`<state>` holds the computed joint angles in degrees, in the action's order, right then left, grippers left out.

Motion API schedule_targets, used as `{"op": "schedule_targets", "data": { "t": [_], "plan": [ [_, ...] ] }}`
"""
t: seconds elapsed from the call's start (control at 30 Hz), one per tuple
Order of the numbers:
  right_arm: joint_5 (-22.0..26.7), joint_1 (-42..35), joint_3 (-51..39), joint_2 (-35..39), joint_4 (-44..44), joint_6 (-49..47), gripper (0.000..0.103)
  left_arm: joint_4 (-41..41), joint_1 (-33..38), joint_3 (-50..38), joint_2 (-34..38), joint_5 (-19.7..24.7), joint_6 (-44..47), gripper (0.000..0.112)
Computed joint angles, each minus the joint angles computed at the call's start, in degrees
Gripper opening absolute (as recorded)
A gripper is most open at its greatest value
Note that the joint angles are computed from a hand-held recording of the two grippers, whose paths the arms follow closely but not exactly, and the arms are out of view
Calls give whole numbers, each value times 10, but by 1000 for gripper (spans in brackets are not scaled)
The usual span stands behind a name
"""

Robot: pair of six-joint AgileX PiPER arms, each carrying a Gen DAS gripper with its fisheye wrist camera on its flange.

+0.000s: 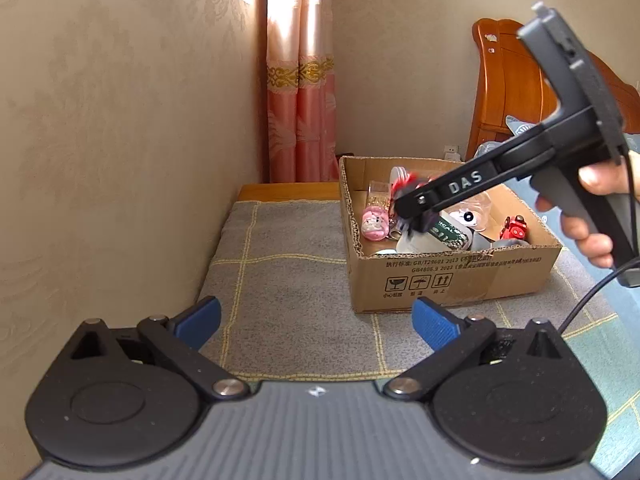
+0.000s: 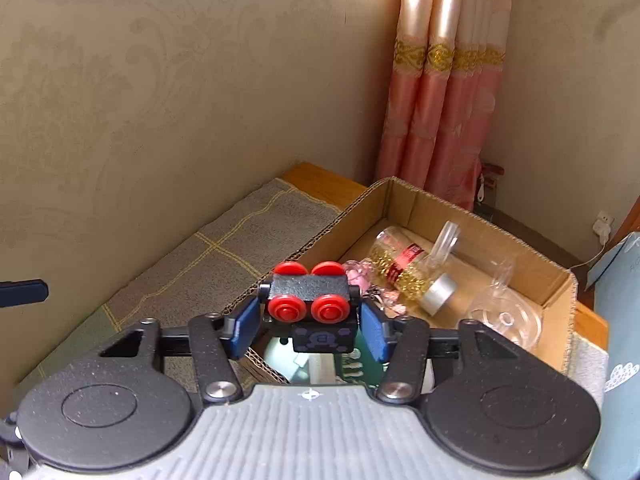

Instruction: Organize rigid objects

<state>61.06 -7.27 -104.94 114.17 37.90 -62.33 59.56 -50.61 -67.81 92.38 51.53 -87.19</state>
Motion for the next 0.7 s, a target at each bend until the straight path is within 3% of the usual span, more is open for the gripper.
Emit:
{"op": "schedule_targets", "data": {
  "t": [0.07, 0.17, 0.37, 0.53, 0.7],
  "plan": [
    [-13, 0, 15, -7, 8, 0, 96, 2, -2, -1, -1, 6, 1, 101],
    [-21, -13, 45, -26, 32, -22, 103, 3, -2, -8, 3, 9, 9, 101],
    [-43, -27, 64, -63, -48, 73, 103, -9, -7, -51, 25, 41, 47, 101],
    [-85, -48, 145, -140, -147, 165, 103, -48, -9, -136, 72, 101, 102, 101],
    [-117, -101, 232, -218, -136, 155, 103, -100, -9, -235, 117, 150, 157, 101]
  ]
}}
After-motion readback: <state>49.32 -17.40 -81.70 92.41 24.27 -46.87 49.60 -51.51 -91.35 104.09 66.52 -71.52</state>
